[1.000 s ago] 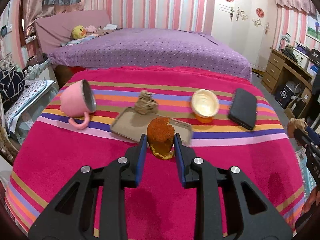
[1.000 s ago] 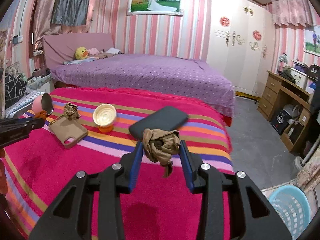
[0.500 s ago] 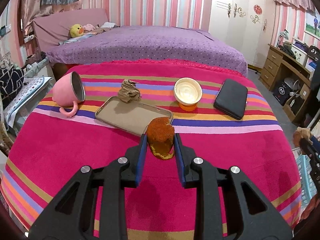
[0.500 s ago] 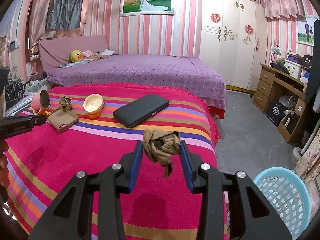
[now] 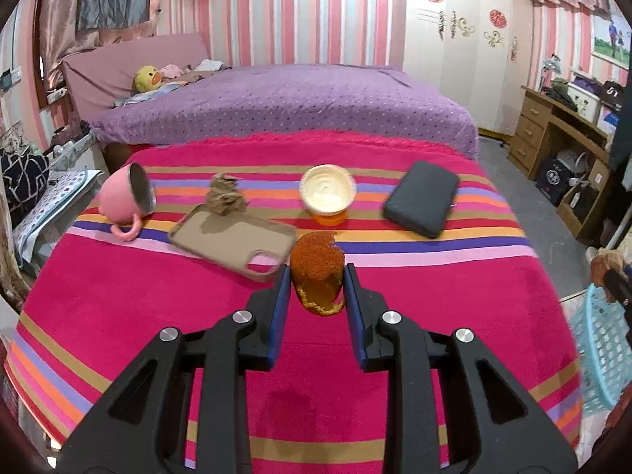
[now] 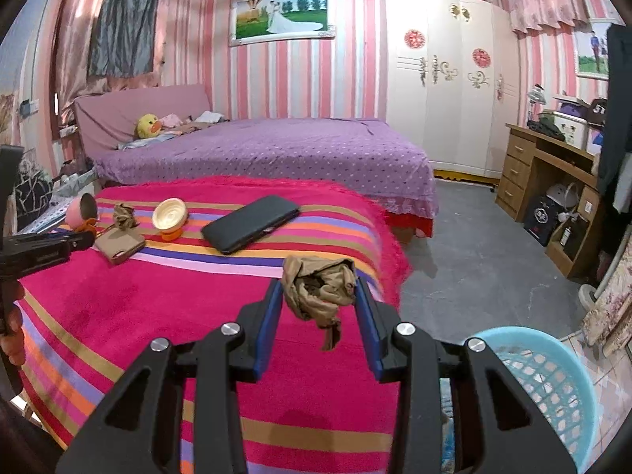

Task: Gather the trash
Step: 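Carry the ball and cloth to the blue basket and open both tools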

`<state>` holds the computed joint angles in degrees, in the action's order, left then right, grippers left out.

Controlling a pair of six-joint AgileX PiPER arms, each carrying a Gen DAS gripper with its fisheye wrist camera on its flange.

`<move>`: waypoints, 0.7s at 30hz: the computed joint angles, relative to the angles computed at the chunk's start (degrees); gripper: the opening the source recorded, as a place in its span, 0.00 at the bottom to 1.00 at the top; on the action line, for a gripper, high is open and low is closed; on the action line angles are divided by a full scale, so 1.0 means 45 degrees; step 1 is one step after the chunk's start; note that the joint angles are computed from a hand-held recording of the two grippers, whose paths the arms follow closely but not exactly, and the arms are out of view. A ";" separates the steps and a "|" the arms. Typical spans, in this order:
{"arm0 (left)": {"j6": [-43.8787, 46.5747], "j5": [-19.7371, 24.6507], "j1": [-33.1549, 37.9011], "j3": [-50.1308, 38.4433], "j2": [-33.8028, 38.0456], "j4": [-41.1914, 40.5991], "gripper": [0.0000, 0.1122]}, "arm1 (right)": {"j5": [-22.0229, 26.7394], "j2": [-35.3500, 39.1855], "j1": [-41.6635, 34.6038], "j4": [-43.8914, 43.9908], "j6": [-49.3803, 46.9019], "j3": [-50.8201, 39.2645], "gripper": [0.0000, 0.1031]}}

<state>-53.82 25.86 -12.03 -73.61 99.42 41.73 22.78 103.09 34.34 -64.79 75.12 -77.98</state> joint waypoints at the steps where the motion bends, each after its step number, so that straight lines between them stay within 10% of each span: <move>1: -0.0193 0.0033 -0.0240 -0.0043 0.0000 0.0080 0.23 | -0.0060 -0.0116 -0.0099 -0.0108 0.0126 0.0184 0.36; 21: -0.3004 0.1193 -0.5663 -0.2885 0.2933 0.2240 0.23 | -0.2465 -0.3805 -0.5083 -0.7331 0.6989 0.6114 0.36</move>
<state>-67.33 31.23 -37.51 -86.60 112.62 51.80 11.69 85.97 11.47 -97.78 106.57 -50.47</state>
